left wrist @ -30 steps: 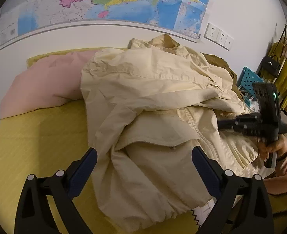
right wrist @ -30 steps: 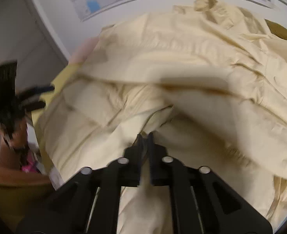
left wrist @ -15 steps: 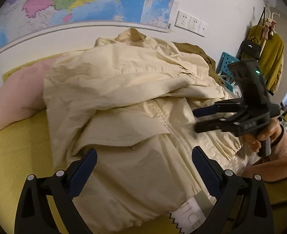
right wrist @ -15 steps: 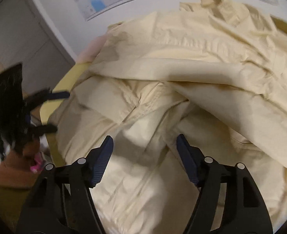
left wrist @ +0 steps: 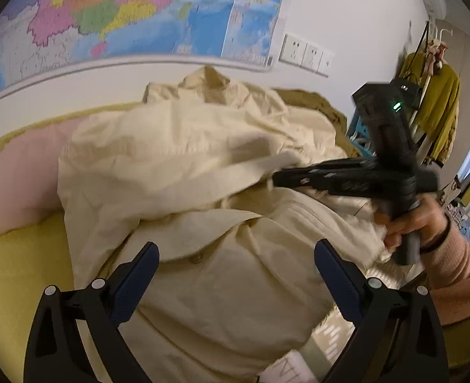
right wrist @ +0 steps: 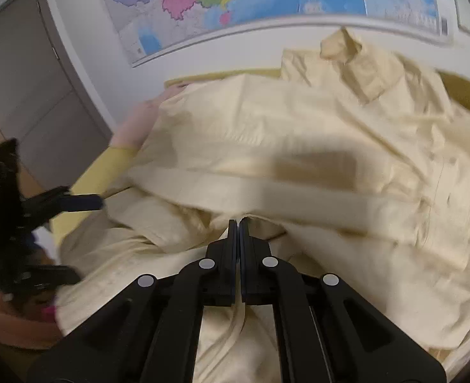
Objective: Fold large clothes
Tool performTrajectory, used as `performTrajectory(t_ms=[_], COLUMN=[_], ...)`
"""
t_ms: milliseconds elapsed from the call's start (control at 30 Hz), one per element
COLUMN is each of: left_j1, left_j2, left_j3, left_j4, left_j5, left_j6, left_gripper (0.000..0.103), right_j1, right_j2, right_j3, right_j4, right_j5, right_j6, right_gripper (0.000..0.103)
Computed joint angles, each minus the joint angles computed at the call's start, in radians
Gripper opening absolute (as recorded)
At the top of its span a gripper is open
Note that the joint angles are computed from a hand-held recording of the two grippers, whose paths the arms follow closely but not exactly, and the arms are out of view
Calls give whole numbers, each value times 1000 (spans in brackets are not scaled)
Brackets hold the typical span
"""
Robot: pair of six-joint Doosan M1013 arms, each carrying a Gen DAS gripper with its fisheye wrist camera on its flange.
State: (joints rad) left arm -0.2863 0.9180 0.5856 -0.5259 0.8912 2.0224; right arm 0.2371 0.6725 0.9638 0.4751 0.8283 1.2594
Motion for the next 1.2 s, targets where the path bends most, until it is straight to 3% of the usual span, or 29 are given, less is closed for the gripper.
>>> performTrajectory(t_ms=[100,200,300,367,433,567,667,733,767,867,933,967,1000,1067,1133,1200], left_j1=[-3,-17,-32,-36,-33,2,32,48,58,69,60,57,51,39,17,10], left_j2=[13,35,33,20,-1,-78,-126,-126,-113,-76,-75,-60,-57,-46,-47,-57], left_j3=[-20,-44,-13,12,41,165,250,253,235,199,206,179,177,159,159,170], left_j4=[-2,107,226,243,233,161,156,156,125,51,44,37,42,50,131,175], left_j5=[34,90,72,51,27,-96,-166,-129,-72,22,-4,33,24,41,12,-23], left_j6=[22,-2,-32,-31,-33,-70,-172,-233,-243,-251,-214,-213,-206,-187,-222,-290], left_gripper=[95,95,94,94,94,95,96,96,96,97,96,96,96,96,93,55], right_j1=[5,12,-13,-35,-55,-101,-150,-179,-188,-211,-212,-215,-217,-222,-218,-220], right_j2=[21,2,-34,-80,-129,-247,-303,-318,-318,-297,-289,-287,-280,-261,-252,-254], right_j3=[-15,23,74,136,200,368,466,512,526,549,558,559,555,545,541,546], right_j4=[-18,-63,23,72,117,81,59,62,84,279,360,401,446,536,559,604], right_j5=[47,63,61,22,-30,-187,-227,-224,-213,-155,-170,-166,-150,-103,-79,-69], right_j6=[9,-4,-35,-51,-83,-4,126,200,205,57,-29,-67,-94,-166,-179,-210], right_gripper=[2,6,24,52,54,81,82,84,84,87,93,91,88,57,41,25])
